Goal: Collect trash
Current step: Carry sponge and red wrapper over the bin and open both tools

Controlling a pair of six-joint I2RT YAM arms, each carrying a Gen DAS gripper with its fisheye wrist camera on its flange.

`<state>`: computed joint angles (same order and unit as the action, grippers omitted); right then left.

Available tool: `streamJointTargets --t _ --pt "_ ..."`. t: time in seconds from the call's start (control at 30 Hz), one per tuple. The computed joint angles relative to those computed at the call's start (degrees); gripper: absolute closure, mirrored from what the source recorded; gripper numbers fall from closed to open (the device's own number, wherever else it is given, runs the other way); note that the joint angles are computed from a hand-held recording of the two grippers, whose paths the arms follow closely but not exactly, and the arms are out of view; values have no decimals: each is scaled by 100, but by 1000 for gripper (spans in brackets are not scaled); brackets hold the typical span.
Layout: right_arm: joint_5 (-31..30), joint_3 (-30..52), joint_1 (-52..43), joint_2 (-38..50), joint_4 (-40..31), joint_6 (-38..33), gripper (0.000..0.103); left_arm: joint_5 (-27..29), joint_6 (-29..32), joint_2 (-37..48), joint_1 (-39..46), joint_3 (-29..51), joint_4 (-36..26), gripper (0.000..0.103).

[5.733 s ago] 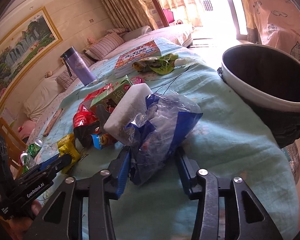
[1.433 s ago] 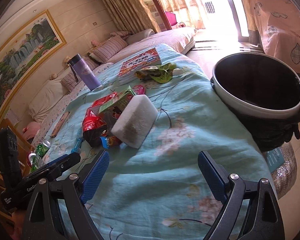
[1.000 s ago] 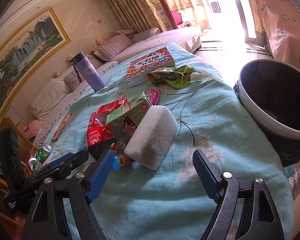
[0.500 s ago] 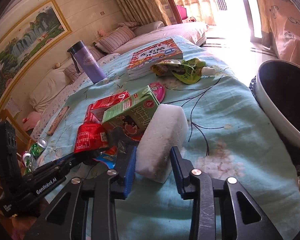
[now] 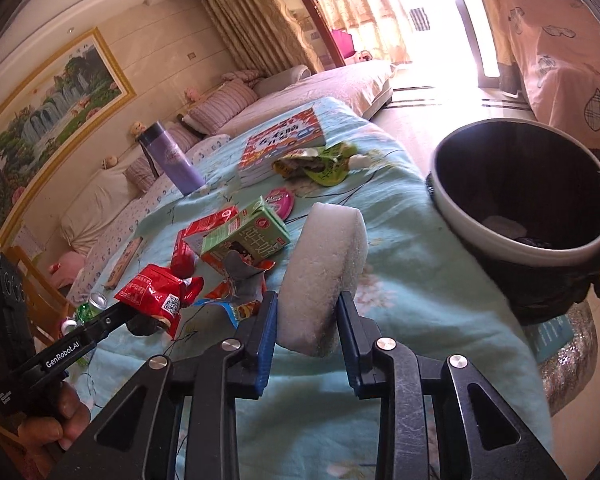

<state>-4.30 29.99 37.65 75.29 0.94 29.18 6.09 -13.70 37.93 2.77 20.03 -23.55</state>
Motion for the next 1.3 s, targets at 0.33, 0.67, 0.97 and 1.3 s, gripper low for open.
streamJointTargets --t 0.33,0.67,0.97,1.3 --pt "-266 -476 -736 -1134 -506 -227 73 -1089 -952 495 -2215 307 217 95" --pt "-803 -733 -1941 -1939 -1037 -726 73 -1888 -1394 1863 -3669 948 857 95" --pt "-1220 -756 -2741 -1952 -1110 -1092 73 -1908 -1445 2804 -3851 1348 1293 95" --pt "-1488 -492 -3251 -1585 -1081 -1479 73 -1769 -1326 3592 -3818 1866 1649 95"
